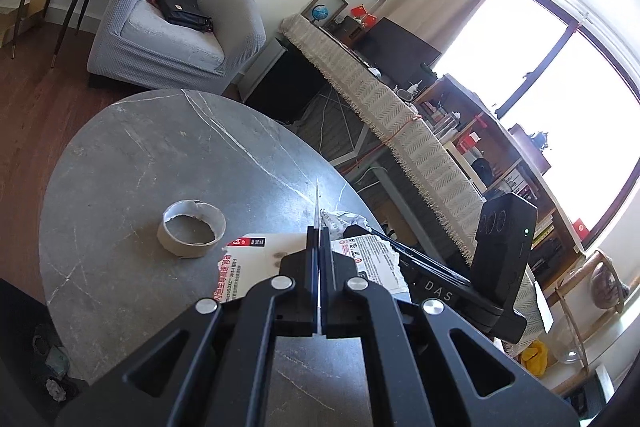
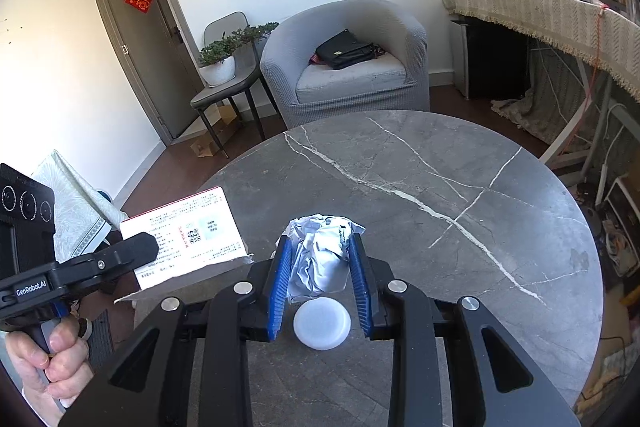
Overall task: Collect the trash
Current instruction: 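Grasp the printed card with the left tool while the right tool grasps the crumpled paper, then carry the card and crumpled paper to the green bin with both tools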
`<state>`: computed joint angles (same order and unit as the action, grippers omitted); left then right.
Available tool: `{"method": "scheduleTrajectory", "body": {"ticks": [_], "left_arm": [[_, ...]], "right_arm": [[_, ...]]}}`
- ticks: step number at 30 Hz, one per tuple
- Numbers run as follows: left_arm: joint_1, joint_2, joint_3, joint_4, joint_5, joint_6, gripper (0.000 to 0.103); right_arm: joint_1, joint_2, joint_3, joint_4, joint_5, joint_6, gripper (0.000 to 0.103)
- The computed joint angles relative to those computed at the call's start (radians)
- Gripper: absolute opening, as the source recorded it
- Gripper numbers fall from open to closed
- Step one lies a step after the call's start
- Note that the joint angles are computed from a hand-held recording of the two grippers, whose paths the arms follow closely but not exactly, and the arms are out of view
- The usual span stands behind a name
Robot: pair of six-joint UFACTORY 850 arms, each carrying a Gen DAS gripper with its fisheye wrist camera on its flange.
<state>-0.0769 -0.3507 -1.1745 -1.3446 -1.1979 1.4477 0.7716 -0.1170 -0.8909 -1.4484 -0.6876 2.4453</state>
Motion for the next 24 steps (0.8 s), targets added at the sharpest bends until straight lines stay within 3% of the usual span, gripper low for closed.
{"method": "scheduleTrajectory", "body": {"ticks": [12,19,24], "left_arm": [[0.130,0.068,0.047,0.045,0.052,0.047,0.001],[0.179,0.103,0.067,0.097,0.181,0.101,0.001],[0.212,0.102,0.065,0.132,0.231,0.123,0.001]], "right_arm": [[0.057,-0.124,-0.143,-0.066,0.046,0.019,0.029],[0.078,-0.219,-0.262,-0.070,0.091,-0.039,0.029],[0.083,-0.274,-0.333,-0.068,0.115,-0.072,0.028]]}}
